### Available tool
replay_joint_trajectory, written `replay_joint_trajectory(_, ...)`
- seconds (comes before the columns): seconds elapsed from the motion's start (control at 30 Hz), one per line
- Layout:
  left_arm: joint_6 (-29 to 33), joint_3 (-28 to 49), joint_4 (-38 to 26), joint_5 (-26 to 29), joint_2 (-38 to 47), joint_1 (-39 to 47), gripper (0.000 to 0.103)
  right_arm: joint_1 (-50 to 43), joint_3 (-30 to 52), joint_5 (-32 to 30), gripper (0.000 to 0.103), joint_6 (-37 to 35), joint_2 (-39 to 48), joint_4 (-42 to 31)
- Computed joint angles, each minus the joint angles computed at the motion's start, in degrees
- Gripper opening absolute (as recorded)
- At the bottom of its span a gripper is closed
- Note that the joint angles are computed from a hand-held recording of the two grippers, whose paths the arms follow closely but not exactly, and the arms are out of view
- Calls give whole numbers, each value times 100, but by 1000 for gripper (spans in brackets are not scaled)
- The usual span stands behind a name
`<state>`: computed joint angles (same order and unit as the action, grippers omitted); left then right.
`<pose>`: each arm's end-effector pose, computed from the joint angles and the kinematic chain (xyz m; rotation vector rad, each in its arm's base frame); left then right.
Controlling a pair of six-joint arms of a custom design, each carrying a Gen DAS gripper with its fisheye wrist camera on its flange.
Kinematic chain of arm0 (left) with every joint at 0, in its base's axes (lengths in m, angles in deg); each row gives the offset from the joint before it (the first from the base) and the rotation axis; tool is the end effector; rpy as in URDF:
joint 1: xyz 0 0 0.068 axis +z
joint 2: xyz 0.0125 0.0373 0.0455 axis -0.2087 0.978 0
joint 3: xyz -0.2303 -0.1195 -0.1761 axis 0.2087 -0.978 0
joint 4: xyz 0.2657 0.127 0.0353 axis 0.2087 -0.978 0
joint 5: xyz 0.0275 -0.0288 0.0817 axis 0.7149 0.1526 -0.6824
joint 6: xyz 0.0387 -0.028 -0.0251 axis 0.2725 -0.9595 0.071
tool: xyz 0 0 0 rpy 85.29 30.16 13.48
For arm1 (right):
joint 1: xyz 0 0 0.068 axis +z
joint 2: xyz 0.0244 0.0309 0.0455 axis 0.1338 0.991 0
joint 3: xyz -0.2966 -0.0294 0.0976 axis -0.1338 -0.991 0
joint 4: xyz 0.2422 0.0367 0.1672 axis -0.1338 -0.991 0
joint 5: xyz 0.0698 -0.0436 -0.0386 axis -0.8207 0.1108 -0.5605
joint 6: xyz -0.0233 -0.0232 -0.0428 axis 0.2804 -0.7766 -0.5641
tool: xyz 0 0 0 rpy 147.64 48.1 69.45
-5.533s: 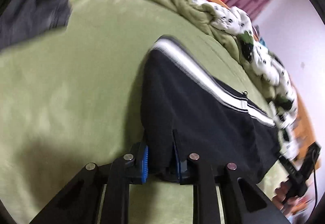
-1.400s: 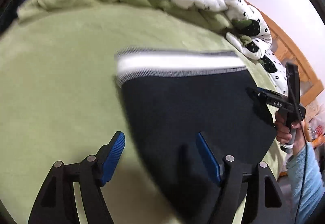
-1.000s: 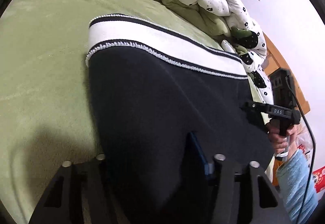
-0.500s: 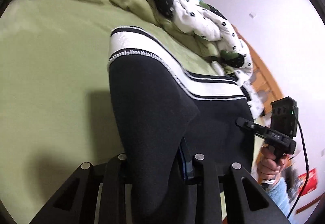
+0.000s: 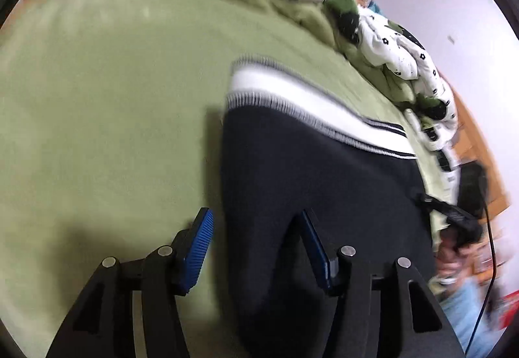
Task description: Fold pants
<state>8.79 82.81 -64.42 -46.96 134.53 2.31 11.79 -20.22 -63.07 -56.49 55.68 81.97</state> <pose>0.3070 0.0561 0.1168 0.3187 2.5068 -0.6699 0.2251 0.0259 0.1380 0.1377 2.4544 0.4995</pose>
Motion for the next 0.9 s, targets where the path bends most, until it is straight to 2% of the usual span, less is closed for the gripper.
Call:
replay_joint_trajectory(0.07,142,-257,341,-25,-513,69,55,487,112,980,49,-253,-645,-673)
replay_joint_trajectory(0.13,80,-253,498,151,-755,42,65,884,191,1668,48,-196,-1206,-856)
replay_joint_trajectory(0.23,-273,-2,653,-60,-695,-439,66,1031,325,1643,47,-15,-1230,-389)
replay_joint_trajectory(0.3,-644,10,1098,-336,-638,-843,66,1344,597,1884,47,16,-564,166)
replay_joint_trajectory(0.37,-748,-4,1544,-581,-422,-1155,66,1480,940,1880,46,-152,376,559)
replay_joint_trajectory(0.4,-742,-27,1842,-938,-235,-1329,66,1531,1080,2028,43,-260,731,578)
replay_joint_trajectory(0.47,-866,139,2149,-2100,343,-1833,65,1606,1416,2582,39,-487,1613,571)
replay_joint_trajectory(0.5,-855,227,2185,-2259,592,-1906,67,1455,1421,2373,40,-452,1758,719)
replay_joint_trajectory(0.53,-883,108,2501,-2252,638,-1912,67,1251,1323,1985,40,-366,1662,865)
replay_joint_trajectory(0.57,-873,31,2636,-2222,604,-1910,69,1164,1281,1905,36,-319,1596,816)
replay_joint_trajectory(0.73,-875,66,2638,-2191,621,-1918,72,1360,1236,2260,34,-388,1713,997)
replay_joint_trajectory(0.9,-849,46,2733,-2178,679,-1892,73,1396,1235,2293,34,-353,1730,1014)
